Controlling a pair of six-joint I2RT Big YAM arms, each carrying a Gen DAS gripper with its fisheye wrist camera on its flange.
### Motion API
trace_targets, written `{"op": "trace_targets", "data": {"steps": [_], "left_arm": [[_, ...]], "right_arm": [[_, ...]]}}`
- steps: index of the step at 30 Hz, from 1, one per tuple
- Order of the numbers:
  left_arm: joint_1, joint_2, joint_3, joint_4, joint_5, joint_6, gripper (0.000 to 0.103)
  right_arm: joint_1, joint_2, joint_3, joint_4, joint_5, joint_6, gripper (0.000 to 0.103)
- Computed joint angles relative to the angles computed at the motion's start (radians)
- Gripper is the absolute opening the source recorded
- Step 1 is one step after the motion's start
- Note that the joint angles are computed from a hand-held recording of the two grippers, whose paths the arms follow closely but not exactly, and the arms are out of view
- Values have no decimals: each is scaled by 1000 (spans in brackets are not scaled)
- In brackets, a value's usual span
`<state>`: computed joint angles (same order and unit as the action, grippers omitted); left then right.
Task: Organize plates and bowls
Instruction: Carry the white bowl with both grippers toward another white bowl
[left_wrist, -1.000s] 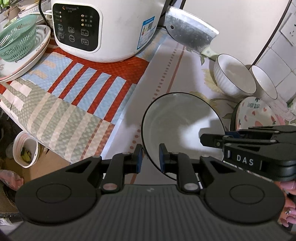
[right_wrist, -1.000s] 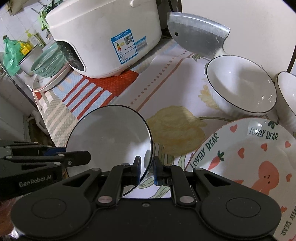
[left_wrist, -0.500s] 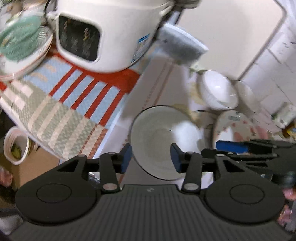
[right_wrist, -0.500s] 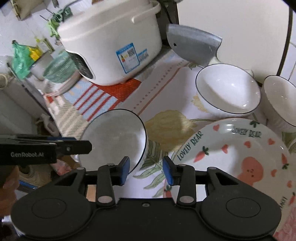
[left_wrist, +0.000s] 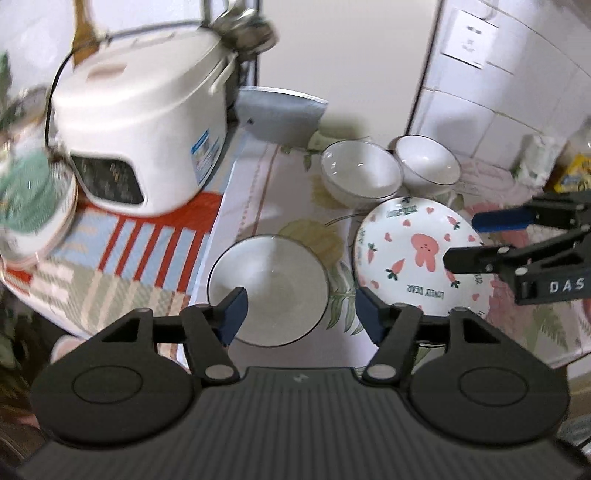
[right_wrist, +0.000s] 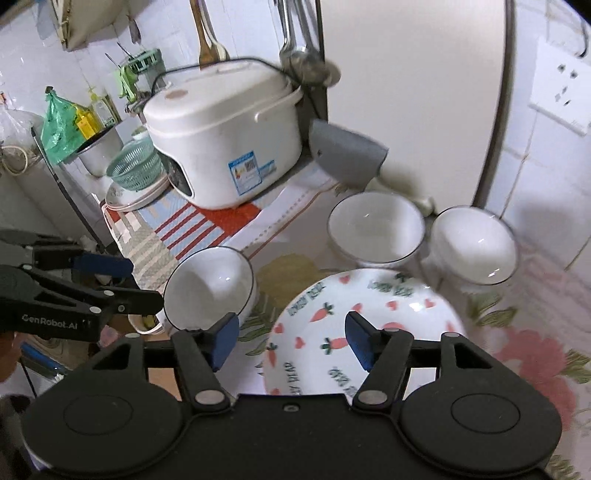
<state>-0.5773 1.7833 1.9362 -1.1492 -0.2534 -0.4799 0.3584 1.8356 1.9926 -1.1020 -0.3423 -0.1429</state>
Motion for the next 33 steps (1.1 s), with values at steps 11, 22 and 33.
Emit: {"op": "trace_targets", "data": {"steps": [11,22,33], "left_arm": [[-53,138,300,-199,-129,113,82],[-1,294,481,-138,-118,-28,88],[10,460,660,-125,-153,38,88]], "right_arm": [[-81,-102,-102,126,-166,-20,69],[-147,-14,-82,335,-291,11,69],[-187,223,166,233,-342,221,69]]}}
